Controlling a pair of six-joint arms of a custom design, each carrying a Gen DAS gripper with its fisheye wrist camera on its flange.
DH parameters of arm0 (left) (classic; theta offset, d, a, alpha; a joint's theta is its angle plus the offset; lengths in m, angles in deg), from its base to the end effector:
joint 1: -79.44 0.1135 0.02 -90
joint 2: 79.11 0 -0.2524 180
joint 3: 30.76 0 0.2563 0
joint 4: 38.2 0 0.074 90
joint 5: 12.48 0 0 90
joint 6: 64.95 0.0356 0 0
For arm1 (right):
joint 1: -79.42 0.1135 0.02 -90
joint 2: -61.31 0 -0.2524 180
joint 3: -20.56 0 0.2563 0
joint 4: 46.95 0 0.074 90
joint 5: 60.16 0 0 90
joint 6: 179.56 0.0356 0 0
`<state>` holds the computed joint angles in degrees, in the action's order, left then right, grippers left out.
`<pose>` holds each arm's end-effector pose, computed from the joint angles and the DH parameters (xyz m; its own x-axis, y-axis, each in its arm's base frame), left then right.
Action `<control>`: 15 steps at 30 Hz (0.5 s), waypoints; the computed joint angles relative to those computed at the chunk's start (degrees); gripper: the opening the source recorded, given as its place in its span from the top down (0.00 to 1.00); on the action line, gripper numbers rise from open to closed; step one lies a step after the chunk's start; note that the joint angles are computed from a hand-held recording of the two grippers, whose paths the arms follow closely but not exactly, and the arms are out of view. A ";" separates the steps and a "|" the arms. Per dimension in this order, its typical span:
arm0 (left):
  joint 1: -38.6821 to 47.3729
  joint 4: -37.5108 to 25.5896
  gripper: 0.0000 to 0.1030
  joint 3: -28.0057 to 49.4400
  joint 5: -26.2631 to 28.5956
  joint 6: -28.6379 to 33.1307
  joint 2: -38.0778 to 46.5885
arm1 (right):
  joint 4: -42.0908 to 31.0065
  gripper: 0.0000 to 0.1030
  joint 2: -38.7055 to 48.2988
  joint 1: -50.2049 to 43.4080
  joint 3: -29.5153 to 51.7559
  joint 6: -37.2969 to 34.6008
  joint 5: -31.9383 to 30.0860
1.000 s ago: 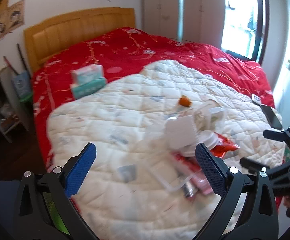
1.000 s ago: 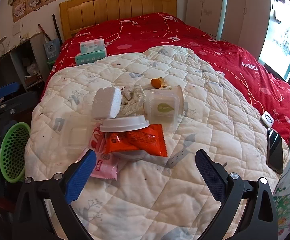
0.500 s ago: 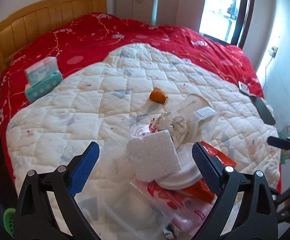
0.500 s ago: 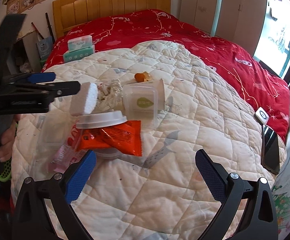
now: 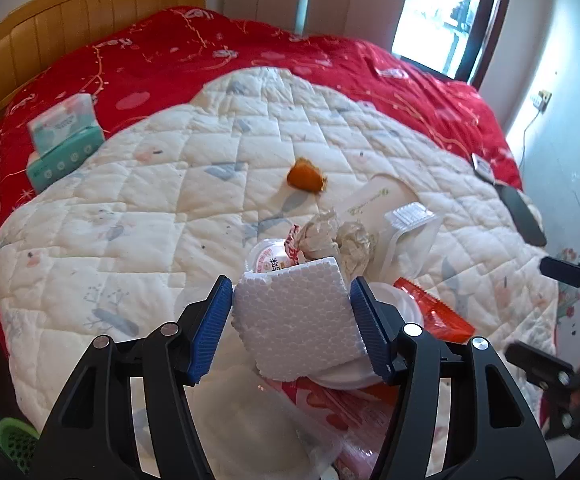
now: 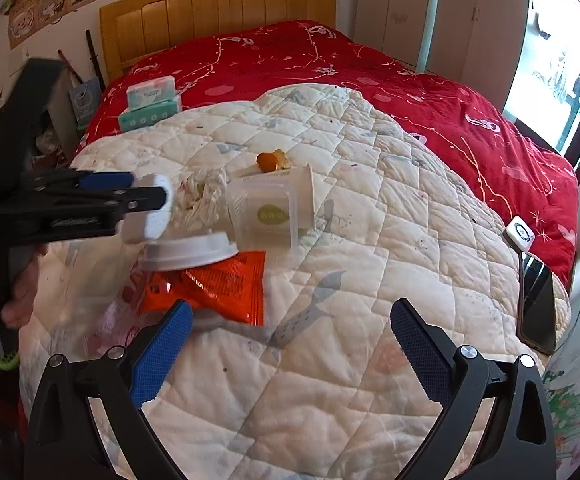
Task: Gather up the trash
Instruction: 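Close the left gripper on the white foam block, then lift the foam block with the left gripper while the right gripper grasps a clear plastic box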
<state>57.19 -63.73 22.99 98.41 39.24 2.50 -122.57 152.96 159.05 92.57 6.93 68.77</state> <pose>0.2485 -0.1154 0.1573 -0.5853 0.4869 -0.6483 0.7159 0.6857 -0.1313 0.0687 0.2511 0.1784 -0.7503 0.1935 -0.6321 0.2658 0.9638 -0.0204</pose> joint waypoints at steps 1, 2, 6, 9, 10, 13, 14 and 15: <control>0.72 -0.53 0.42 -0.35 0.84 -0.04 -1.28 | 0.43 0.07 -0.28 -0.47 -0.11 -0.44 0.13; 1.73 -1.40 0.42 -0.73 2.00 0.01 -3.02 | 1.06 0.07 -0.78 -1.14 -0.44 -1.10 0.34; 6.01 -4.69 0.42 -1.97 5.16 0.77 -9.65 | 3.78 0.07 -1.43 -4.58 -0.79 -4.55 1.01; 9.86 -7.61 0.42 -2.44 6.76 2.73 -13.58 | 7.86 0.08 -1.64 -8.05 -1.76 -8.19 1.14; 11.69 -8.77 0.42 -2.67 7.67 3.85 -15.18 | 9.45 0.09 -1.42 -9.40 -1.99 -9.56 0.92; 15.90 -11.20 0.42 -2.76 9.12 6.63 -17.73 | 13.32 0.20 -0.50 -12.85 -2.30 -13.11 0.00; 18.08 -12.63 0.42 -2.57 10.42 8.09 -18.53 | 14.57 0.20 -0.24 -14.05 -2.51 -14.16 -0.46; 19.88 -13.72 0.42 -2.58 11.23 9.31 -19.31 | 15.68 0.20 -0.11 -15.16 -2.84 -15.00 -0.92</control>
<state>77.07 -77.45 20.40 109.64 48.56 -16.81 -106.89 152.85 143.89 89.74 -8.07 67.85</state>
